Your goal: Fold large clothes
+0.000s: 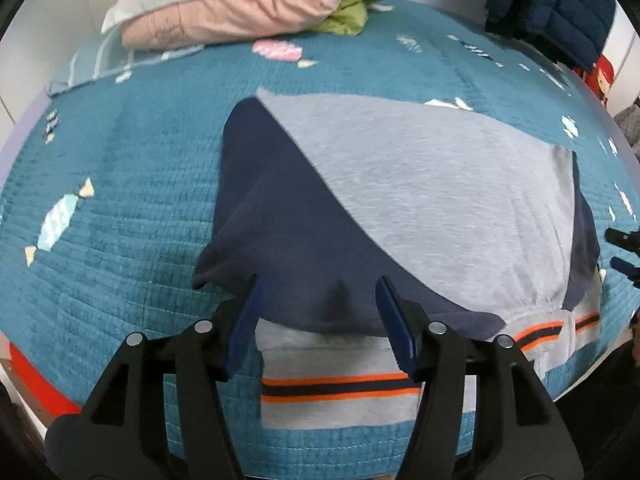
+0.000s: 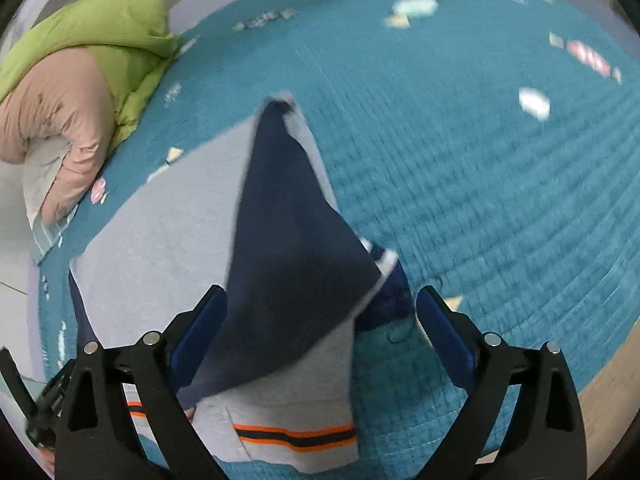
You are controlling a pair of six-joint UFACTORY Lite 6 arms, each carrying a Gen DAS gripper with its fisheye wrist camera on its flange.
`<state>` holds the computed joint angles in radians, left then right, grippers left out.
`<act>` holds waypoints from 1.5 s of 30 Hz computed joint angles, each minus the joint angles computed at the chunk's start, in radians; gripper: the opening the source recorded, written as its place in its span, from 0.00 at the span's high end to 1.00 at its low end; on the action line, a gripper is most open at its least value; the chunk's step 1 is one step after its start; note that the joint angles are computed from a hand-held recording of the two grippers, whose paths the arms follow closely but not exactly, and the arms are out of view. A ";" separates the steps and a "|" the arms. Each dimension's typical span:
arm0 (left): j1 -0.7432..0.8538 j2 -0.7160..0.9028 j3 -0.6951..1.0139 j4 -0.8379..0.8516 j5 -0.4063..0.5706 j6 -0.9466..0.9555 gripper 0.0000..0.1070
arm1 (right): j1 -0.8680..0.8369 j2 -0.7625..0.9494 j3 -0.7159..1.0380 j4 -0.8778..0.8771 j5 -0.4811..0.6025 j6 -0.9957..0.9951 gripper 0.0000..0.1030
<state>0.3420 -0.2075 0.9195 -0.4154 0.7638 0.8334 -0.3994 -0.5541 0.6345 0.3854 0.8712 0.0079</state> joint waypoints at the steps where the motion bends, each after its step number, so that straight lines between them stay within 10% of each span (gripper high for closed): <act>1: -0.015 -0.023 -0.014 0.014 -0.007 -0.015 0.39 | -0.028 0.009 -0.013 0.032 0.015 -0.042 0.11; 9: -0.144 -0.082 -0.052 0.099 -0.042 -0.156 0.38 | -0.171 0.065 -0.065 0.251 0.075 -0.329 0.07; 13: -0.186 -0.095 -0.076 0.119 -0.051 -0.199 0.38 | -0.339 0.168 -0.077 0.531 0.272 -0.622 0.12; 23: -0.307 -0.113 -0.126 0.194 -0.088 -0.317 0.38 | -0.422 0.332 -0.051 0.630 0.277 -0.720 0.14; 30: -0.339 -0.054 -0.073 0.141 -0.066 -0.365 0.38 | -0.261 0.345 -0.027 0.675 0.193 -0.748 0.78; 45: -0.541 0.371 0.449 0.188 -0.004 -0.694 0.40 | -0.063 0.228 -0.001 0.594 0.026 -0.678 0.85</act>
<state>-0.1988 0.1639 1.3687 -0.2271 0.7602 0.1394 -0.4621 -0.3266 0.6334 0.9791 0.8971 -0.6700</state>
